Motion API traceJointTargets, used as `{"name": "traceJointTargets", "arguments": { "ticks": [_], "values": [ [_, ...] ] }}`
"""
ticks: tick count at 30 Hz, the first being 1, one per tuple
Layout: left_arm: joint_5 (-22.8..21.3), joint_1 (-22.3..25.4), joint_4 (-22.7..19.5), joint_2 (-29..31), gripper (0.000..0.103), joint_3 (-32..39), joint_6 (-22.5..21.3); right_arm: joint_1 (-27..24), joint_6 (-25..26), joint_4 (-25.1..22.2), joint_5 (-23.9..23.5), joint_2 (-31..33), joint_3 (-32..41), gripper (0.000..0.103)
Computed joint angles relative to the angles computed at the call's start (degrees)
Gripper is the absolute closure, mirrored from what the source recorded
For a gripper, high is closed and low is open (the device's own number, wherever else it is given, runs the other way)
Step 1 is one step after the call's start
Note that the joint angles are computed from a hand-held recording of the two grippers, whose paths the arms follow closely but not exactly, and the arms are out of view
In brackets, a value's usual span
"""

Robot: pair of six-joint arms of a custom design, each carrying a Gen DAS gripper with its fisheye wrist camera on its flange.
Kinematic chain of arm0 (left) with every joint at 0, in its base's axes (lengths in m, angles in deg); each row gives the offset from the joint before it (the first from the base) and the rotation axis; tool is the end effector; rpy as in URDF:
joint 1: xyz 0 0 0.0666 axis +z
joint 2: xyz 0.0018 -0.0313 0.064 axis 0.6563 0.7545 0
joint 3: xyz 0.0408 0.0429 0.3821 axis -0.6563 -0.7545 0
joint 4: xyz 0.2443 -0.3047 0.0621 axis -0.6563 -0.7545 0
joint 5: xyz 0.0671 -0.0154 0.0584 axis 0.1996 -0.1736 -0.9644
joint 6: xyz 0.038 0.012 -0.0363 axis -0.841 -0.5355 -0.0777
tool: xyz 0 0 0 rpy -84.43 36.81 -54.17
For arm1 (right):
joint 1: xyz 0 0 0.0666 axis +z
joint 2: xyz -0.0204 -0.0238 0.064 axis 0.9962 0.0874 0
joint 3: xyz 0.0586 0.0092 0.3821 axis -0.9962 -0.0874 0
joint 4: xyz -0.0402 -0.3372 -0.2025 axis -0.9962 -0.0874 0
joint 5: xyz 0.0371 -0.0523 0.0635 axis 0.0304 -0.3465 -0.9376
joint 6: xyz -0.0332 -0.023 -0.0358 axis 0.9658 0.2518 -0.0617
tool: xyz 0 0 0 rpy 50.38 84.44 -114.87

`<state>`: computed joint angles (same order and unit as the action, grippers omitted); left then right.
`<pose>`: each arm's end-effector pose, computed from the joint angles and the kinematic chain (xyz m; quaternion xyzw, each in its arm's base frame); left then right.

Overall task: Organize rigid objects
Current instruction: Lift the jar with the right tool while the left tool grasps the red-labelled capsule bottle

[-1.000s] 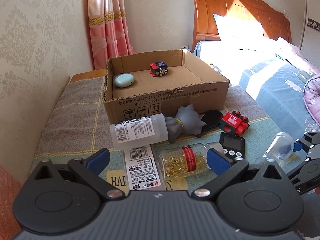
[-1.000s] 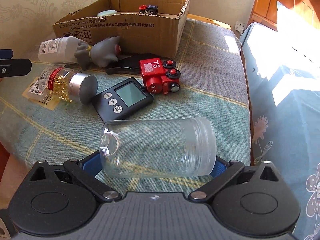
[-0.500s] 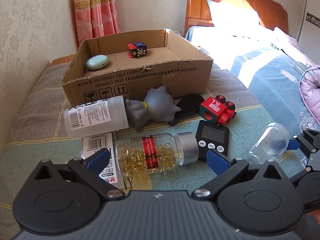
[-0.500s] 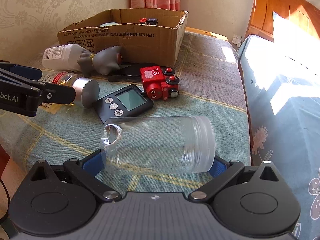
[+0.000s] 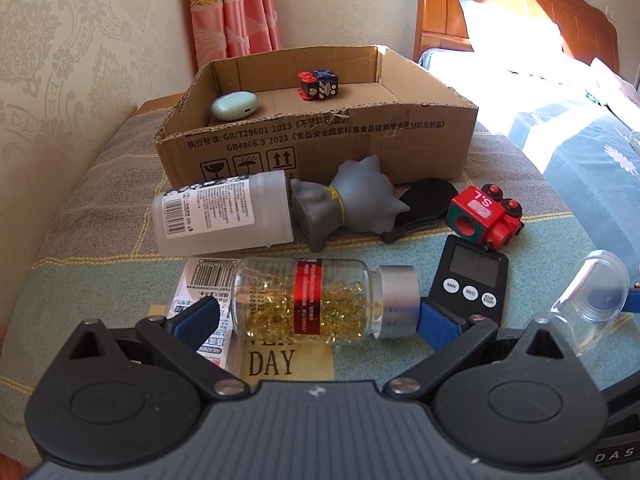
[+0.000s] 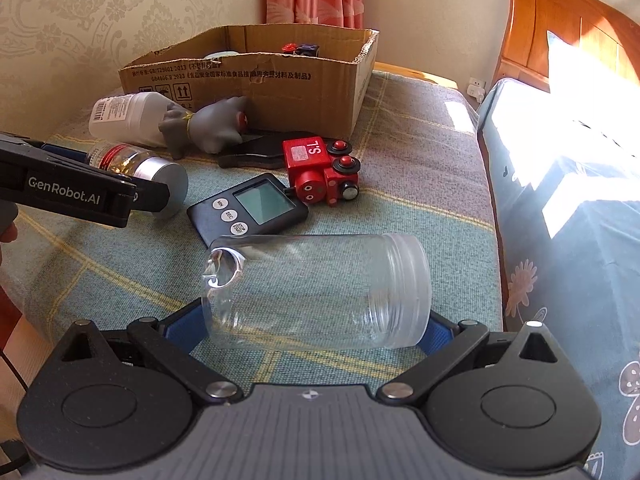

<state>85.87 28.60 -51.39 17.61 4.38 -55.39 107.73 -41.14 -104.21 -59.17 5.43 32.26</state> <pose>0.5832 -0.1370 0.3840 0.2746 0.8910 -0.0917 0.3497 0.4664 0.1815 0.3905 0.0724 0.9420 -0.0427 0.3249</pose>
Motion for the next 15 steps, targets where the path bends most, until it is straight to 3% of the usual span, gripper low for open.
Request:
{"name": "traceJointTargets", "arguments": {
  "ticks": [15],
  "values": [
    [-1.67, -0.89, 5.83, -1.17, 0.005, -3.72, -1.05, 0.27, 0.48, 1.58, -0.42, -1.21, -1.13, 0.000]
  ]
}}
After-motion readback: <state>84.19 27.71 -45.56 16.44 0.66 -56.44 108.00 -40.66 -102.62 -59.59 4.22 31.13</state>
